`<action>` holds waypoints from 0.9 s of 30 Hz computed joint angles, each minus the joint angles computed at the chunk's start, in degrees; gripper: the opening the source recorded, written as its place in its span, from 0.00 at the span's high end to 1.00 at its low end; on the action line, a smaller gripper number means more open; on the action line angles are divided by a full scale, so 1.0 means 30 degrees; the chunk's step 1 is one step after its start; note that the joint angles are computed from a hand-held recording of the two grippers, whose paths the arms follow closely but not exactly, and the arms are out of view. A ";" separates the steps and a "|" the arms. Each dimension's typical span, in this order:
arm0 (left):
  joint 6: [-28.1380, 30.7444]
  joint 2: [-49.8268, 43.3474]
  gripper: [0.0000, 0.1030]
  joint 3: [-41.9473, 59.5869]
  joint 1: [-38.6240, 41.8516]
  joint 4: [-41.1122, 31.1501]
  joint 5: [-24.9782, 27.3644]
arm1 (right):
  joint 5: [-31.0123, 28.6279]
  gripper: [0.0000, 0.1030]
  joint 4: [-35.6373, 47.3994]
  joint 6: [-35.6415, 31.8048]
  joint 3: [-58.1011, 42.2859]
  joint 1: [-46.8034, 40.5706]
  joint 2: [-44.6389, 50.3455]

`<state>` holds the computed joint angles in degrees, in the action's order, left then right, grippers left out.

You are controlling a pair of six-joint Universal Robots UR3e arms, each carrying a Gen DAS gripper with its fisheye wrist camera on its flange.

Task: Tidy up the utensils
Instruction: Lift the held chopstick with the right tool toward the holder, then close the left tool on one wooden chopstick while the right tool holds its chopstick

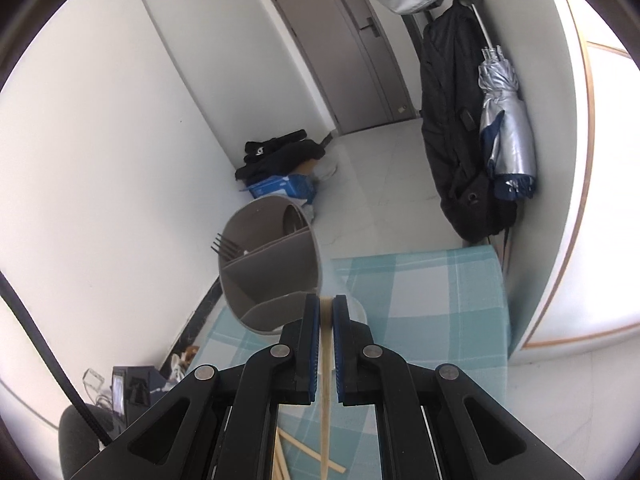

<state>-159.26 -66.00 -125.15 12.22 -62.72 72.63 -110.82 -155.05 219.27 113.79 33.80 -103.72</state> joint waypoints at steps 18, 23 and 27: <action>-0.1278 -0.2345 0.01 0.0674 -0.1740 0.2582 0.3092 | -0.2045 0.95 -0.0438 -0.0954 0.0270 0.1632 -0.0388; -0.1466 -0.2878 0.05 0.1149 -0.1130 0.2500 0.3148 | -0.1978 0.95 -0.0660 -0.1022 0.0237 0.1651 -0.0441; -0.1296 -0.3279 0.05 0.1836 0.0517 0.1523 0.1775 | -0.2111 0.95 -0.0621 -0.1124 0.0107 0.1820 -0.0266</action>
<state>-163.15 -75.84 -119.64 13.78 -58.15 77.95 -117.16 -156.91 215.90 114.11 39.27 -104.52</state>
